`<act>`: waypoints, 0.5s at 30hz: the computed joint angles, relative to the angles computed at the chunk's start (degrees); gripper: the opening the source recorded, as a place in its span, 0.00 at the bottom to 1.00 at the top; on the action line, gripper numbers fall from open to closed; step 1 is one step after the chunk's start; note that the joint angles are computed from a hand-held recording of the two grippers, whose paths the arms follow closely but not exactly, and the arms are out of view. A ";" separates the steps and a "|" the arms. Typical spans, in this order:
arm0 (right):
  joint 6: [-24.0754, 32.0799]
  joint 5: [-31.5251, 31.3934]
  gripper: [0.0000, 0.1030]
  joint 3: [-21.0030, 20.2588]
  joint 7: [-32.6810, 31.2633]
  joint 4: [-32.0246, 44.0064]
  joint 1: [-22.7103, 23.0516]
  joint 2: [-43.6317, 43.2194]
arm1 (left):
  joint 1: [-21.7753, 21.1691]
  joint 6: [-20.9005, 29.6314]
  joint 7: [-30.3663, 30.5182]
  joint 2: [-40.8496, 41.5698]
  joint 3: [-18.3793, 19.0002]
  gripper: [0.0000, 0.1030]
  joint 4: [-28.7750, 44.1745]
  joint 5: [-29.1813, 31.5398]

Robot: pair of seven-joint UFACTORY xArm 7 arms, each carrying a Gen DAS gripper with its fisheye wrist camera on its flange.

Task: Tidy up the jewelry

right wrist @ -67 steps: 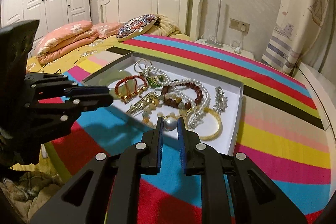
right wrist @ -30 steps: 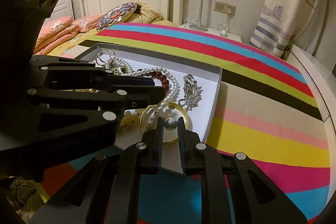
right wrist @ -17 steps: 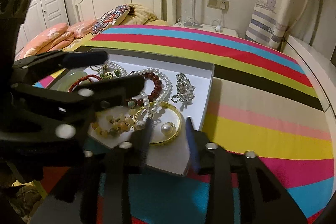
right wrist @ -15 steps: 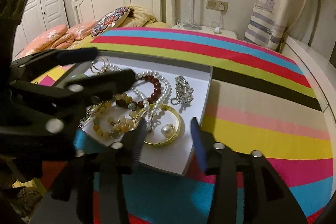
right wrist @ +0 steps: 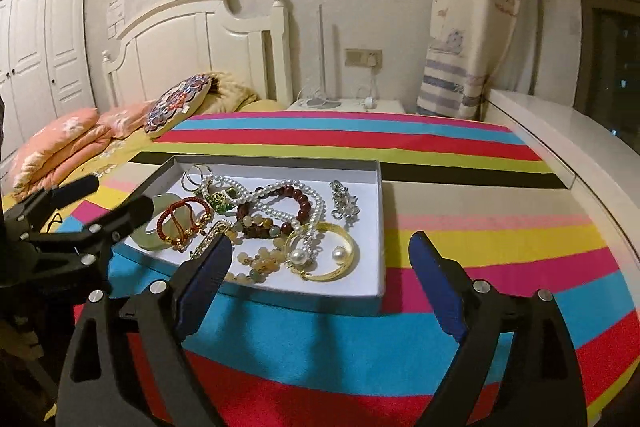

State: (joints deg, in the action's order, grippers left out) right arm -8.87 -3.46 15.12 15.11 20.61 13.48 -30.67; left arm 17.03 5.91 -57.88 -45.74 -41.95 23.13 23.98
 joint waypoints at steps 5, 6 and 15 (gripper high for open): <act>-4.76 0.80 0.83 13.19 1.99 -0.64 -12.46 -1.29 | 1.63 -2.18 -1.33 -1.29 -1.27 0.98 -2.48 -0.06; -4.51 0.81 0.83 13.27 1.85 -0.44 -12.47 -1.00 | 2.17 -3.27 -1.82 -2.52 -1.86 0.98 -3.11 -0.15; -4.60 0.57 0.83 9.71 0.31 -0.19 -9.43 1.06 | 1.90 -5.51 0.11 -2.49 -1.54 0.98 -4.51 -2.77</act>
State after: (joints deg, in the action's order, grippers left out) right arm -13.46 -2.89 24.83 15.42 20.41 4.05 -29.61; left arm 18.93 0.40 -57.77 -48.23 -43.49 18.62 21.22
